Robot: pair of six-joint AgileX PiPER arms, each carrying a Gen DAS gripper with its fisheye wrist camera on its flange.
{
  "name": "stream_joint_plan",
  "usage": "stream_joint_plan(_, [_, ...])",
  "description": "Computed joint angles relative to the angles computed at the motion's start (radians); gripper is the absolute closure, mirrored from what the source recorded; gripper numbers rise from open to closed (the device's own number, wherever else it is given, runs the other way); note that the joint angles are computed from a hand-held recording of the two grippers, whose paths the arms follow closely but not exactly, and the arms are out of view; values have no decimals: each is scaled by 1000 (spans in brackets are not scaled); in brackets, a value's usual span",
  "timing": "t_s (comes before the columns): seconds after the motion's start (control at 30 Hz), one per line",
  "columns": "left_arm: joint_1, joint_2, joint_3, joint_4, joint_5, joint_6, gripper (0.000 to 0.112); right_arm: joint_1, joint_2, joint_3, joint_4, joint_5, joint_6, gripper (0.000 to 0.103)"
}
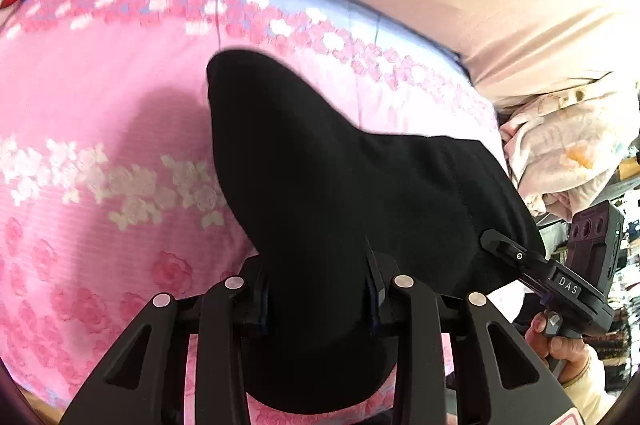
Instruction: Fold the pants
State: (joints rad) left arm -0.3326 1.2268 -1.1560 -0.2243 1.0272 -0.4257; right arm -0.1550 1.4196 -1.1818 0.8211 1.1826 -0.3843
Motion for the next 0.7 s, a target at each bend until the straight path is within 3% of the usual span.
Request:
stream_joint_plan(0.17, [11,44,-126,46,4,-3,82,46,46,-110,31,-32,13,70])
stream_joint_plan(0.3, [81,126,-249,50,-1,86,82,139,141,-268,10,-116,67,70])
stream_joint_plan(0.53, [222,423,-510,11,-49,280,81,224,437,-597,-49,-221,130,70])
stream_joint_plan(0.7, [265,596,-524,0,-141,354,79,272,676,-723,-153,-266,210,68])
